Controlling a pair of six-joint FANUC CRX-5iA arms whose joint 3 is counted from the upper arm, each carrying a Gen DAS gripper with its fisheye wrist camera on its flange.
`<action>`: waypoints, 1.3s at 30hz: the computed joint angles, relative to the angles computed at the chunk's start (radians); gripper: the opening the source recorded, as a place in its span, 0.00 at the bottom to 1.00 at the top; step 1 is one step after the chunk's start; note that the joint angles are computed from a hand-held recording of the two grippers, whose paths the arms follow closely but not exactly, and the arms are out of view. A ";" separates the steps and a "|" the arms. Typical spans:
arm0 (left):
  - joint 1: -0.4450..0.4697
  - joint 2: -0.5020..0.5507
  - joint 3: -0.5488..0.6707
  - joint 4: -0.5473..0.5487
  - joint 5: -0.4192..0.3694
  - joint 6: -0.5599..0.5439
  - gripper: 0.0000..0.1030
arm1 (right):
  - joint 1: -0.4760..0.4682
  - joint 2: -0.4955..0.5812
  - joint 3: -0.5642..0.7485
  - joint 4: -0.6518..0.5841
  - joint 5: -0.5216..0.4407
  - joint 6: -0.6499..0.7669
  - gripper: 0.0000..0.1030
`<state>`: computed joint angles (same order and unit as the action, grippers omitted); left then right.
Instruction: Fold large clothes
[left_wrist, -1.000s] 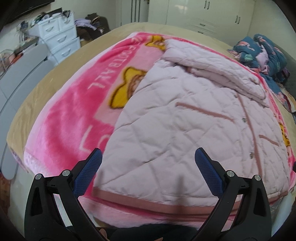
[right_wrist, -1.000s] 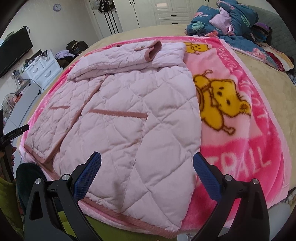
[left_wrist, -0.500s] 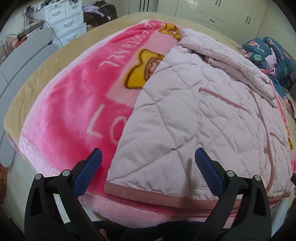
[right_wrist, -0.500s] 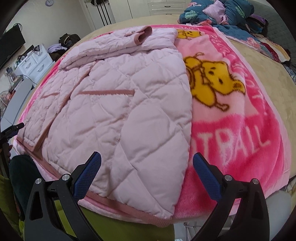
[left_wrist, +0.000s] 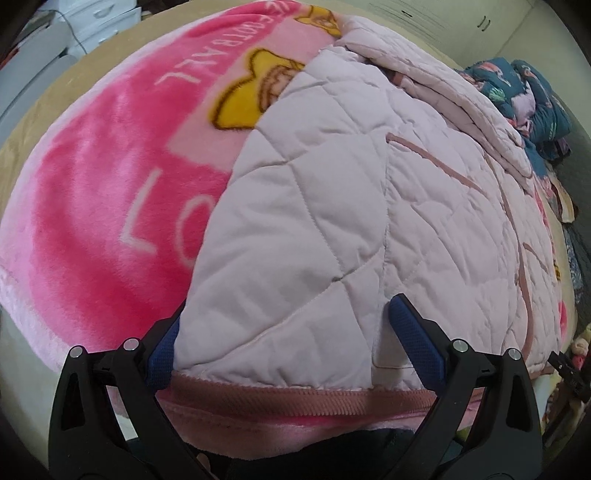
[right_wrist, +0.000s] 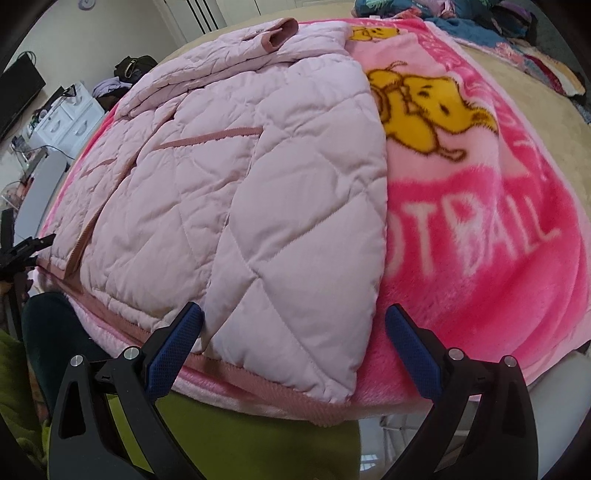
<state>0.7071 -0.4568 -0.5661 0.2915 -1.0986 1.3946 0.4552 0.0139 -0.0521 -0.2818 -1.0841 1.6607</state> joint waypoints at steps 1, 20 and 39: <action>-0.011 -0.002 0.005 -0.015 0.004 0.008 0.90 | -0.003 0.000 0.001 -0.007 -0.002 0.002 0.96; -0.073 -0.021 0.009 -0.037 0.053 -0.070 0.45 | -0.136 0.016 0.027 -0.286 -0.118 0.146 0.69; -0.099 -0.067 0.036 0.003 0.093 -0.066 0.09 | -0.236 -0.030 0.136 -0.518 -0.091 0.385 0.13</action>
<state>0.6085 -0.5237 -0.5300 0.2944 -1.0056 1.3283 0.2195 -0.0157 0.0841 -0.8002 -1.1755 2.0453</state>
